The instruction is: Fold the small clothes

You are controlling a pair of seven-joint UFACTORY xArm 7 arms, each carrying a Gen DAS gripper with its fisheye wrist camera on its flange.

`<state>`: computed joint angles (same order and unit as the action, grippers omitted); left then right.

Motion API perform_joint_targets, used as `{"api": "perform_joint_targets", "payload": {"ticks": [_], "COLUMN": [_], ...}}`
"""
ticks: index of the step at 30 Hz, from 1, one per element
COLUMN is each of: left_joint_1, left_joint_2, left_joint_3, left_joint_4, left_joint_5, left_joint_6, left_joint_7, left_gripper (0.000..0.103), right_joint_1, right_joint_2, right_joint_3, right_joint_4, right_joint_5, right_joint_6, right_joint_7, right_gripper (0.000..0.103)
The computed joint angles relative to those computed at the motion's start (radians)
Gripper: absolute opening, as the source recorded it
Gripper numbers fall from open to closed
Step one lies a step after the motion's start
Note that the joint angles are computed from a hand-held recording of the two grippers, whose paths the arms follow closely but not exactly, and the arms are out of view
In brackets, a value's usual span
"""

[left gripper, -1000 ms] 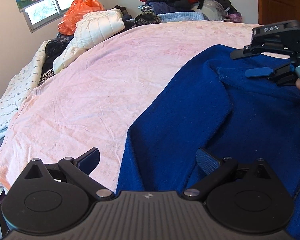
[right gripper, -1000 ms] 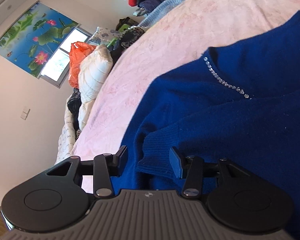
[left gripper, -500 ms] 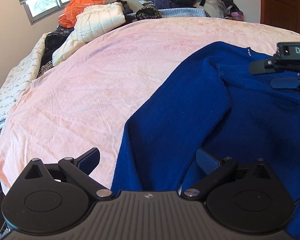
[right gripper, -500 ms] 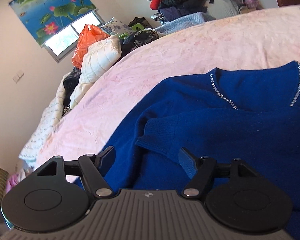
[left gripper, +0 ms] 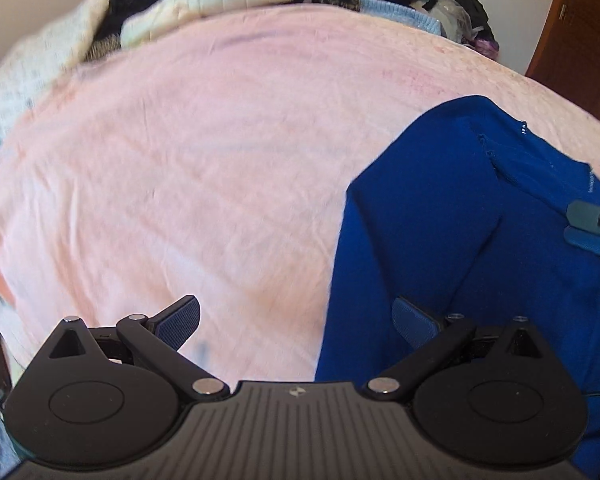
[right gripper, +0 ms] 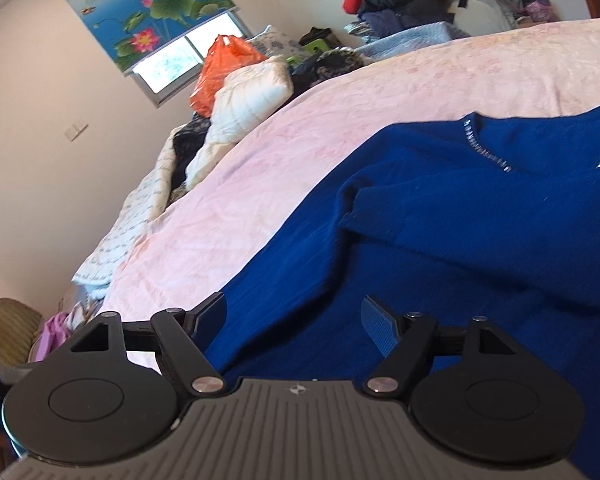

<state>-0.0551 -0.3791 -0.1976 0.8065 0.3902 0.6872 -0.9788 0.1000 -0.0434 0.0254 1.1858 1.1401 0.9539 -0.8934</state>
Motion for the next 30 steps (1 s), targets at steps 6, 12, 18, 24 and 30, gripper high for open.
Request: {"api": "perform_joint_targets", "payload": {"ticks": [6,12,18,24,30], "left_joint_1": [-0.051,-0.101,-0.037,0.082,0.134], "left_joint_2": [-0.107,-0.129,-0.169,-0.242,-0.281], "left_joint_3": [0.051,0.054,-0.031,-0.102,-0.014], "left_joint_4": [-0.108,-0.140,-0.140,-0.146,-0.155], "left_joint_5": [-0.121,-0.195,-0.071,0.101,0.054], "left_joint_6": [-0.071,-0.092,-0.015,0.089,0.134], "left_joint_7": [0.209,0.398,0.408,0.333,0.195], "left_gripper": [0.103,0.103,0.103,0.103,0.103], "right_joint_1": [-0.001,0.006,0.003,0.037,0.017], "right_joint_2": [-0.035,-0.043,0.066,0.154,0.232], "right_joint_3": [-0.008,-0.030,0.002,0.074,0.111], "right_joint_4": [-0.042,-0.055,0.042,0.132,0.208], "right_joint_5": [0.005,0.023,0.077,-0.048,0.056], "right_joint_6": [0.064,0.285,0.551,0.515,0.797], "right_joint_7": [0.002,-0.050,0.013,0.137,0.297], "right_gripper": [0.081,0.081,0.087,0.088,0.089]}}
